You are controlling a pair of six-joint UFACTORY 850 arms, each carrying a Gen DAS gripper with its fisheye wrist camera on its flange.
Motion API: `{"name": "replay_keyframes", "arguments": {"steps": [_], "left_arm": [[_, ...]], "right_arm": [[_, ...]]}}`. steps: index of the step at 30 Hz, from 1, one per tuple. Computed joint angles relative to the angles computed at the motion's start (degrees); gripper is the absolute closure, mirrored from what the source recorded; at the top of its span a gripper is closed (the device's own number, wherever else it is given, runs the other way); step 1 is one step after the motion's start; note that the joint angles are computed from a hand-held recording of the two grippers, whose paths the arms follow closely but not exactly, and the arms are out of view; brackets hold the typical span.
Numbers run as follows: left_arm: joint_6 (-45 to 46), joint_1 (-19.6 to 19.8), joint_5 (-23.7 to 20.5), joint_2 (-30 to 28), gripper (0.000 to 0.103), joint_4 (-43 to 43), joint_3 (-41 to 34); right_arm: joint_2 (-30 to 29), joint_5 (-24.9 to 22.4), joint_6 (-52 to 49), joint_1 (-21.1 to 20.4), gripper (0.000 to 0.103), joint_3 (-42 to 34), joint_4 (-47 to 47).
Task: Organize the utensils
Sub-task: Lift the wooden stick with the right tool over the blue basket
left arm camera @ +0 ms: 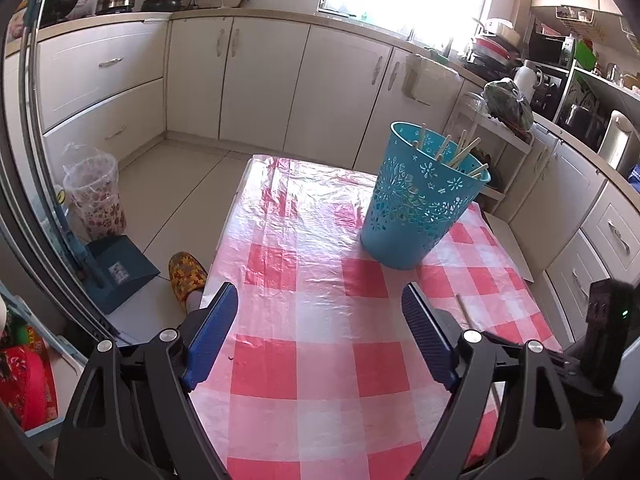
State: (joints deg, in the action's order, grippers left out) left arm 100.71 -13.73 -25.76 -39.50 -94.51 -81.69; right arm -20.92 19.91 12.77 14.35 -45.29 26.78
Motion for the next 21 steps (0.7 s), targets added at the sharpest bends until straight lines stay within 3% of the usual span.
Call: {"name": "replay_keyframes", "arguments": {"steps": [5, 9, 15, 21], "left_arm": [[-3.9, -0.1, 0.5, -0.9, 0.023, 3.9, -0.5], [-3.4, -0.4, 0.6, -0.8, 0.023, 3.4, -0.1], [-0.6, -1.0, 0.3, -0.2, 0.023, 1.8, 0.9], [-0.6, -1.3, -0.1, -0.8, 0.023, 2.6, 0.7]], "right_arm": [[5.4, 10.7, 18.0, -0.7, 0.097, 5.0, -15.5], [8.4, 15.7, 21.5, -1.9, 0.097, 5.7, -17.5], [9.7, 19.2, 16.0, -4.1, 0.097, -0.6, -14.0], [2.5, 19.3, 3.3, -6.1, 0.097, -13.9, -5.5]]}}
